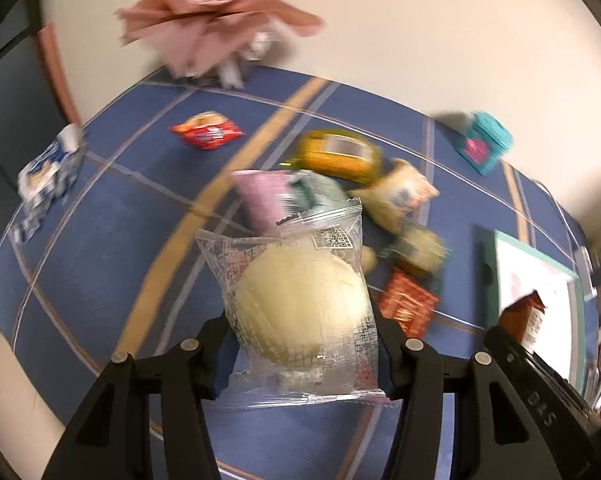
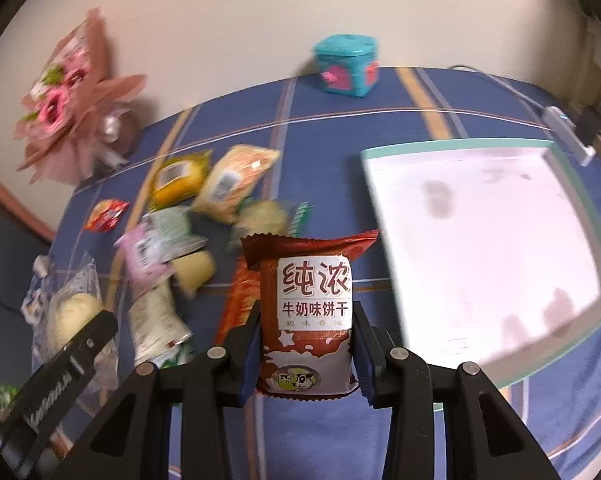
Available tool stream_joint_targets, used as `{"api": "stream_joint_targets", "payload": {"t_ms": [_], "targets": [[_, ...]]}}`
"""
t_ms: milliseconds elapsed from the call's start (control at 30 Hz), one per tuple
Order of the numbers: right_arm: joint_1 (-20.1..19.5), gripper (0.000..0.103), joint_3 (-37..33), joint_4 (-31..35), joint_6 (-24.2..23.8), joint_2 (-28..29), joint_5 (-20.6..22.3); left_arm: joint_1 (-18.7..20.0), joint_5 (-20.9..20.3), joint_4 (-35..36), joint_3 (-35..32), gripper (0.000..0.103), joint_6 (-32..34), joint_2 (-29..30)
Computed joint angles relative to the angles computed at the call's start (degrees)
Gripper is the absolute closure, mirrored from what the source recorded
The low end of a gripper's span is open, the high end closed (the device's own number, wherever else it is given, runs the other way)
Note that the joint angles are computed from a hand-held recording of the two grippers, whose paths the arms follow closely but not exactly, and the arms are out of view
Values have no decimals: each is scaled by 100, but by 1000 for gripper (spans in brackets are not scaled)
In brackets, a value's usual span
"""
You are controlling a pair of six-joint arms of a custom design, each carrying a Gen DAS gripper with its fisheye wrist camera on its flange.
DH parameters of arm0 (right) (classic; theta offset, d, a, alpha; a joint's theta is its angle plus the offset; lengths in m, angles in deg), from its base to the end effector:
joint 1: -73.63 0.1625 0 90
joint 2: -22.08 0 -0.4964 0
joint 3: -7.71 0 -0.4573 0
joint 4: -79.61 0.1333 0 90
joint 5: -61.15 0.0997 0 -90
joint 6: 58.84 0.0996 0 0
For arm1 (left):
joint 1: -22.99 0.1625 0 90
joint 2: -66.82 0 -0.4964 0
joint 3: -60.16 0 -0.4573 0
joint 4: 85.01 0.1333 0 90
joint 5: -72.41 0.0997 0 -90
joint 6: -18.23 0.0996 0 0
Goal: Organize snacks
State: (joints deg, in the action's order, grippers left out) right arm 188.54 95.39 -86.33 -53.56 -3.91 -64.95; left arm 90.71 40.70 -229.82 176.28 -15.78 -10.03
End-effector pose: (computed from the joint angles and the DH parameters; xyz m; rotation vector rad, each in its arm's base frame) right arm 0.3960 -0.6756 -0.0760 0.3320 -2.5279 0.5236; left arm -0.0170 -0.6166 0.3327 -0.3950 2.1916 -0.8512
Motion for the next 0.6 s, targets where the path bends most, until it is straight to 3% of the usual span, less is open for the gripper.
{"api": "stream_joint_targets", "payload": {"t_ms": [600], "targets": [[-613,61,420,-202,1405,-610,-1005,-348,-1045,-304,-1006,45,1597,1505]]}}
